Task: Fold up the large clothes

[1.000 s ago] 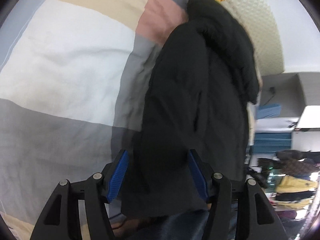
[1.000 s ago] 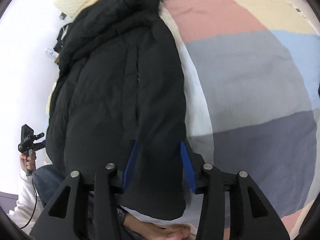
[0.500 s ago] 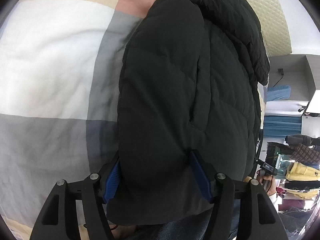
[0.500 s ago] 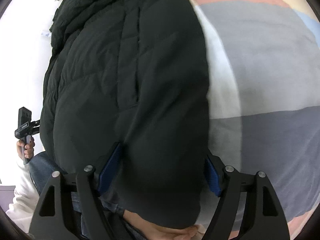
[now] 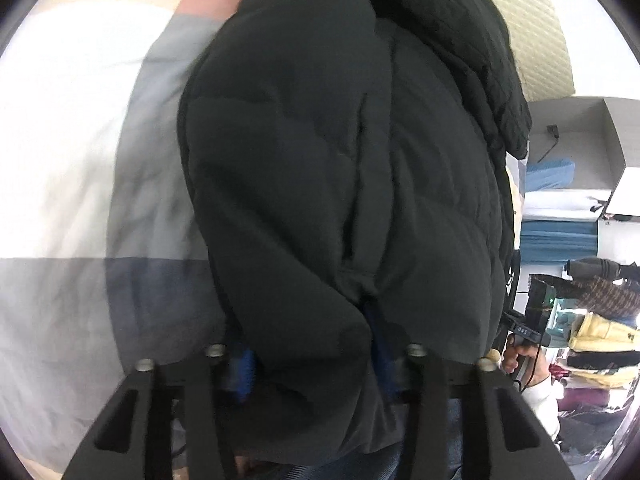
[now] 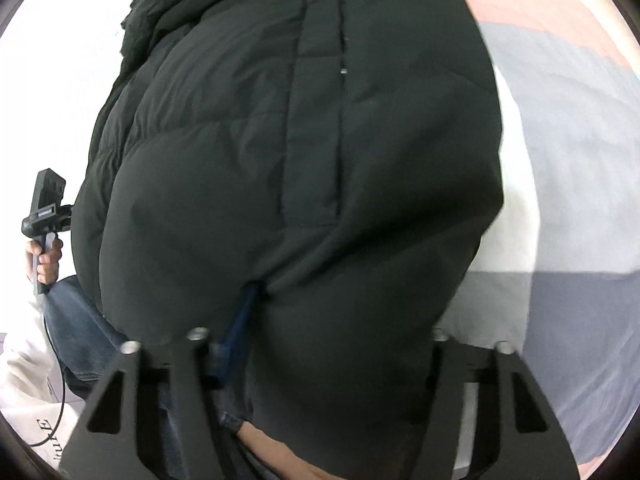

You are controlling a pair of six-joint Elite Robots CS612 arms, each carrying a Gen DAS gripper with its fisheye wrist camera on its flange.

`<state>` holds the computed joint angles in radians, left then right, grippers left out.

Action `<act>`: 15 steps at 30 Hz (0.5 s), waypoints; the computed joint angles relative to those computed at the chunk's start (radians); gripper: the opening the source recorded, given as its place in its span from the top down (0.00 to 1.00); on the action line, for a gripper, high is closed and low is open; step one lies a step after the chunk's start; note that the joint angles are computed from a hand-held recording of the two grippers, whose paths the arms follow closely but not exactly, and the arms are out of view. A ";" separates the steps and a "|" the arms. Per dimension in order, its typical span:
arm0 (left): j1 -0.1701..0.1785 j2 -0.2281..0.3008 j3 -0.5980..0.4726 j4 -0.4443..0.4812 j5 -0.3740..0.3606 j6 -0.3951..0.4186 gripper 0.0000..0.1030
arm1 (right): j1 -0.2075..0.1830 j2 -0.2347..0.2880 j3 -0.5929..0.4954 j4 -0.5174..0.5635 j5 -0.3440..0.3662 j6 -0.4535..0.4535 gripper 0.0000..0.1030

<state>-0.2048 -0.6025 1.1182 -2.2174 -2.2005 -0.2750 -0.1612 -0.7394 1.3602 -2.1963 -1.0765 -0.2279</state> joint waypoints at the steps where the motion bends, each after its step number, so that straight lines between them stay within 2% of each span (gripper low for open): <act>1: -0.002 -0.003 0.003 -0.005 0.006 0.004 0.65 | 0.004 -0.001 -0.001 -0.002 -0.006 -0.012 0.60; 2: -0.003 -0.005 0.007 -0.012 0.010 0.008 0.70 | 0.008 -0.002 -0.001 -0.005 -0.011 -0.022 0.63; 4: -0.004 -0.013 0.017 -0.030 0.020 0.002 0.75 | 0.013 -0.007 0.001 -0.010 -0.016 -0.043 0.77; 7: -0.005 -0.021 0.028 -0.051 0.030 -0.002 0.80 | 0.023 -0.017 0.005 -0.027 -0.041 -0.057 0.84; 11: 0.001 -0.044 0.064 -0.113 0.027 -0.025 0.90 | 0.026 -0.031 0.015 -0.049 -0.056 -0.067 0.91; 15: 0.008 -0.080 0.108 -0.181 0.021 -0.026 0.93 | 0.023 -0.068 0.046 -0.102 -0.045 -0.097 0.94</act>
